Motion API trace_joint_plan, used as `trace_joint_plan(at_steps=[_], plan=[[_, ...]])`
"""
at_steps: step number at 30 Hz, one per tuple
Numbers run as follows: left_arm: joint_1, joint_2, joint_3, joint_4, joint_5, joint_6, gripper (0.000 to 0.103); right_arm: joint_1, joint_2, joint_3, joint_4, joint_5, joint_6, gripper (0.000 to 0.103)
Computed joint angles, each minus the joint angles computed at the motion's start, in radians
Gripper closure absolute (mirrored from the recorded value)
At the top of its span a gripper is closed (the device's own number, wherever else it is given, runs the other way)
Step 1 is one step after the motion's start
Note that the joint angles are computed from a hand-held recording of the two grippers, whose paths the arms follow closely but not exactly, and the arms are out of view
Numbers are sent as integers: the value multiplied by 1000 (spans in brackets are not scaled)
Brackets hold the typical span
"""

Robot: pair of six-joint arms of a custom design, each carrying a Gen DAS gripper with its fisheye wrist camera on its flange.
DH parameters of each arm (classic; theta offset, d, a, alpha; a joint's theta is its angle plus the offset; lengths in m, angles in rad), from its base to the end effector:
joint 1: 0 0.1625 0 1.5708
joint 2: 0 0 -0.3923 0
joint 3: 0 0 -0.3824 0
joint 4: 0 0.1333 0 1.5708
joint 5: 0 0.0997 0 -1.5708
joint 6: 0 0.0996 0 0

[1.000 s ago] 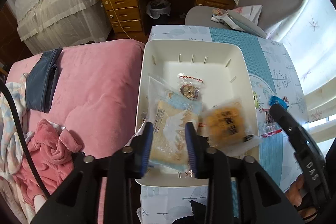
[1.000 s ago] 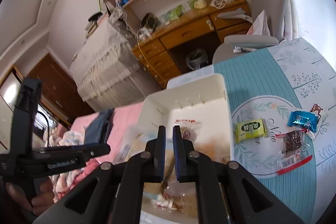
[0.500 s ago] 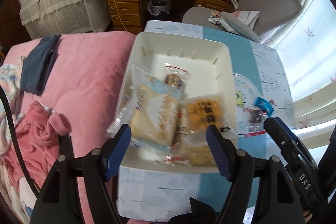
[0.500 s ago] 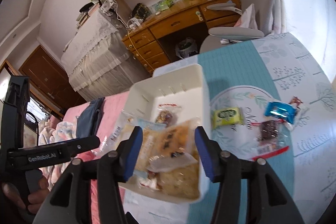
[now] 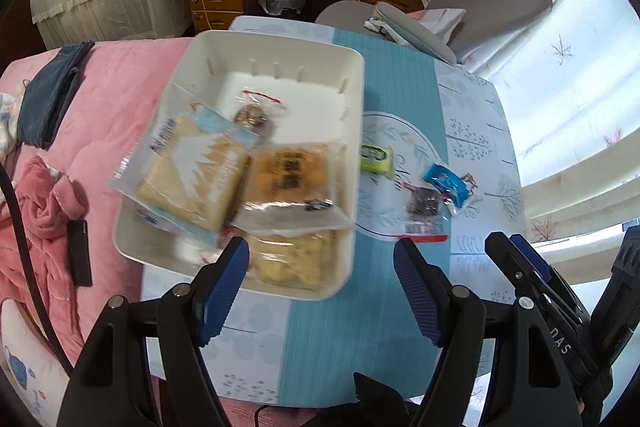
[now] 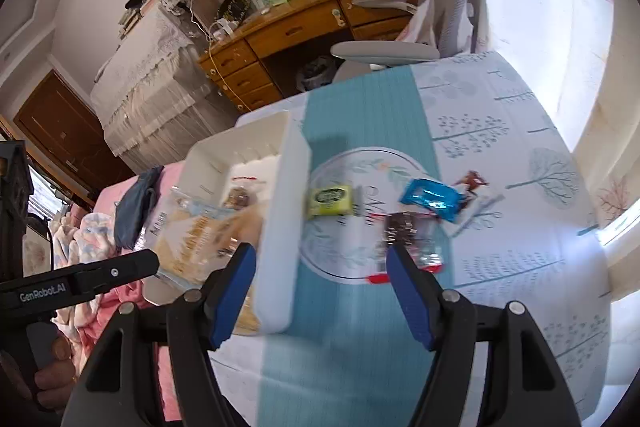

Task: Organize snacks
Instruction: 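Reach the left tool to the red-striped jerky pack and right tool to the brown snack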

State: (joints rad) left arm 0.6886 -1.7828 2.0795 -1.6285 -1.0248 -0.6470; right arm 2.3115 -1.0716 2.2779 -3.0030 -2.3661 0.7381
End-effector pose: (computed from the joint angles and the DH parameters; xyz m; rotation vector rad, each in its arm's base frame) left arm -0.1603 -0.3715 0.3279 0.3878 2.5452 -0.2758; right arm 0.3407 -0.2805 0.1040 -0.1178 -2.5415 0.9323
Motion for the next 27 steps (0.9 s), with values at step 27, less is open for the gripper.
trace_joint_plan(at_steps=[27], plan=[[-13, 437, 110, -434, -143, -114, 22, -303, -43, 239, -419, -104, -740, 34]])
